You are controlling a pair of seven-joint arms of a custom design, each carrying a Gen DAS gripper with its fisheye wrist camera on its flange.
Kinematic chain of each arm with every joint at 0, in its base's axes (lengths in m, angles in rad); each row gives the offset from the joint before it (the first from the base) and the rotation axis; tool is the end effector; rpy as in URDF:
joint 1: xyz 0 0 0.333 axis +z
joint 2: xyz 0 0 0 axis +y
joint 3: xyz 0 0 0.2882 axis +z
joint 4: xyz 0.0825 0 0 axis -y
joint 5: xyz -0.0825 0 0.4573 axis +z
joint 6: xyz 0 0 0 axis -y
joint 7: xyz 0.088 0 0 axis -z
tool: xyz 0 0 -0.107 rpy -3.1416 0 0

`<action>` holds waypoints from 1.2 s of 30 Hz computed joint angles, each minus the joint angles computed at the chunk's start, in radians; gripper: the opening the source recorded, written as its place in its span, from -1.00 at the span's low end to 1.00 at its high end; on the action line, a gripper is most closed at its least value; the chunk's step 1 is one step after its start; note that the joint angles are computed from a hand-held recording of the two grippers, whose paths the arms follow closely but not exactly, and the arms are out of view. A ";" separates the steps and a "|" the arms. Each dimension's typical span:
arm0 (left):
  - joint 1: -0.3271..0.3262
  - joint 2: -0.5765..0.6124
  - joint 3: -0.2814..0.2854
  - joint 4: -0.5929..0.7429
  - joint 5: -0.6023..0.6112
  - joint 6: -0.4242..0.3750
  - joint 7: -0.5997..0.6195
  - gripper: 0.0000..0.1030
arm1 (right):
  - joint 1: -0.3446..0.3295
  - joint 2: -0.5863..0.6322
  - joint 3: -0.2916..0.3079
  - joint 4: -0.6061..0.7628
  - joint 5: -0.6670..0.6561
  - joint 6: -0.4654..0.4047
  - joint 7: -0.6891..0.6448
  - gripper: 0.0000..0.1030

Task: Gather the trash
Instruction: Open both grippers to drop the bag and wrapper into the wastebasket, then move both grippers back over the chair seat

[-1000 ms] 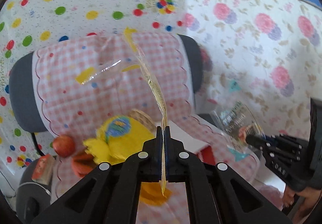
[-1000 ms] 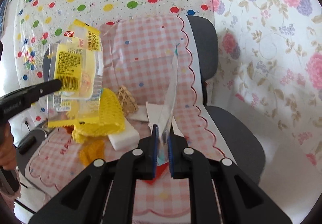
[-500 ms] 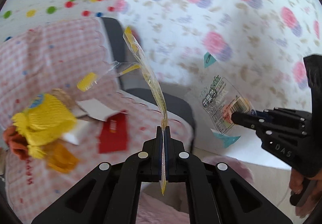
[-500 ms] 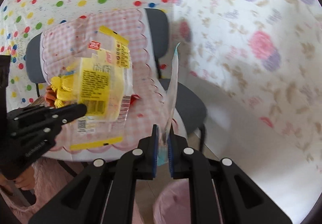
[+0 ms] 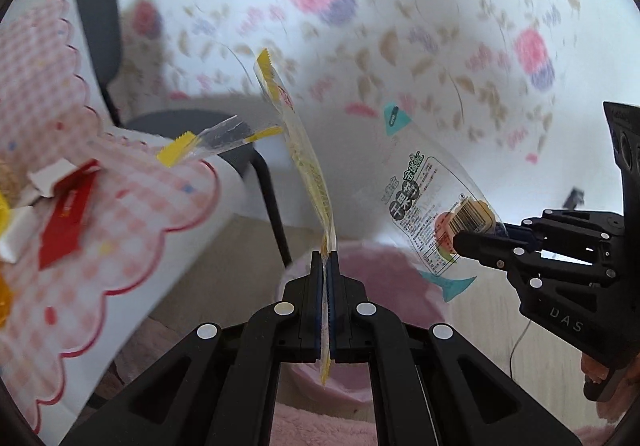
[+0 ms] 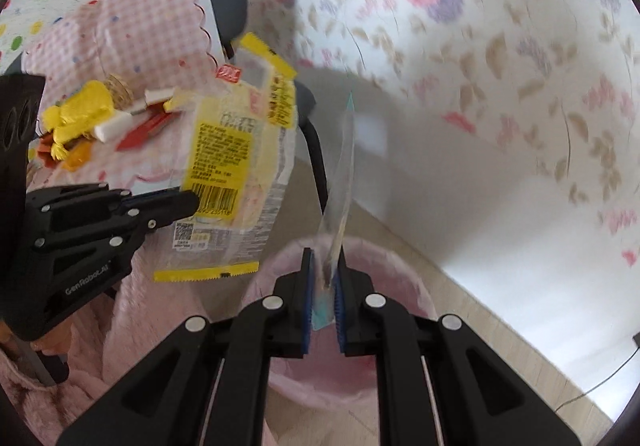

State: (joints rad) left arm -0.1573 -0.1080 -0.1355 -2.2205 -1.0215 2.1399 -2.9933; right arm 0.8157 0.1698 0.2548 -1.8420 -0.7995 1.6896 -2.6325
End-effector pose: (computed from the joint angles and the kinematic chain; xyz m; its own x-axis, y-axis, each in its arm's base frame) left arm 0.5513 -0.2044 0.3752 -0.9922 -0.0971 0.0786 -0.1232 0.6585 -0.7424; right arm 0.3712 0.5268 0.3799 -0.6983 -0.7158 -0.0050 -0.5038 0.4964 -0.7070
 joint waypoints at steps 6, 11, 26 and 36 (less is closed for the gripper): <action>-0.021 0.036 -0.031 0.009 0.099 0.048 -0.060 -0.85 | -0.027 -0.043 0.000 -0.089 0.045 0.084 0.038 -0.71; -0.028 0.069 -0.042 0.032 0.129 0.089 -0.119 -0.36 | -0.058 -0.080 -0.002 -0.160 0.069 0.156 0.058 -0.45; 0.042 0.093 -0.009 0.124 0.036 0.189 -0.179 -0.11 | -0.068 -0.089 0.010 -0.103 -0.058 0.073 0.025 -0.38; 0.125 0.160 0.015 0.232 0.037 0.313 -0.332 0.24 | -0.092 0.056 -0.059 0.102 -0.206 0.259 -0.200 -0.38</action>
